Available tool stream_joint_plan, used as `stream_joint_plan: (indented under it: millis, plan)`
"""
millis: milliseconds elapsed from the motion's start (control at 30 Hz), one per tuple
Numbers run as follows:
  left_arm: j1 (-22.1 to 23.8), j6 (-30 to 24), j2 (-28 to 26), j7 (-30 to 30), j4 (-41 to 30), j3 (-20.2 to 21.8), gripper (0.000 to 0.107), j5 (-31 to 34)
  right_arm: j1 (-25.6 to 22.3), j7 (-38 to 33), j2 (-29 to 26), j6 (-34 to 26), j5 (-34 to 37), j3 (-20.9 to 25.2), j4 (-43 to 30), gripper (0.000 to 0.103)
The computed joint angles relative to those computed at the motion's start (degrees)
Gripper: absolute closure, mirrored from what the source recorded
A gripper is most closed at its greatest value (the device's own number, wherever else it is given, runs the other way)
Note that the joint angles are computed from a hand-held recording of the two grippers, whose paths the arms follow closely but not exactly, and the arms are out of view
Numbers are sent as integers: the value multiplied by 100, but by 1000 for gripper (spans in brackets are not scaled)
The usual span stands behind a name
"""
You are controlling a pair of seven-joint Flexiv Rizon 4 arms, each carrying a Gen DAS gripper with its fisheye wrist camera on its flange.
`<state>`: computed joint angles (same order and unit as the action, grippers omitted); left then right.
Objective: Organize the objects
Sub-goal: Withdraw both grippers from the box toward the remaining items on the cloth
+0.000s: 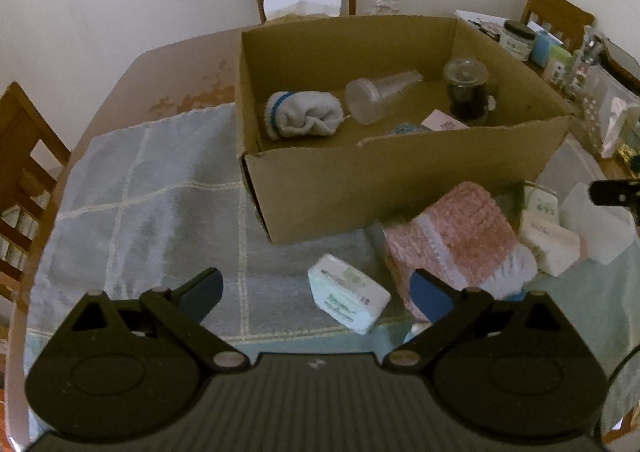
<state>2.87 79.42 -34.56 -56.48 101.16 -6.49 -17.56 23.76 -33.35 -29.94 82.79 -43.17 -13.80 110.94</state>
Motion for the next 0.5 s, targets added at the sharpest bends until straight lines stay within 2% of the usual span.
stream_joint_plan:
  millis: [133, 233, 367, 500]
  plan:
    - [-198, -36, -229, -355, -255, 273, 7, 77, 221, 555, 36, 204, -54, -398, 157, 0]
    - [-360, -139, -331, -672, -394, 554, 7, 237, 226, 656, 36, 245, -32, -461, 188, 0]
    - [-435, -248, -318, -979, -376, 811, 7, 467, 277, 783, 21, 169, -119, -633, 183, 0]
    - [-341, -297, -200, -1225, -184, 869, 7, 569, 248, 1096, -52, 56, -180, -755, 123, 0]
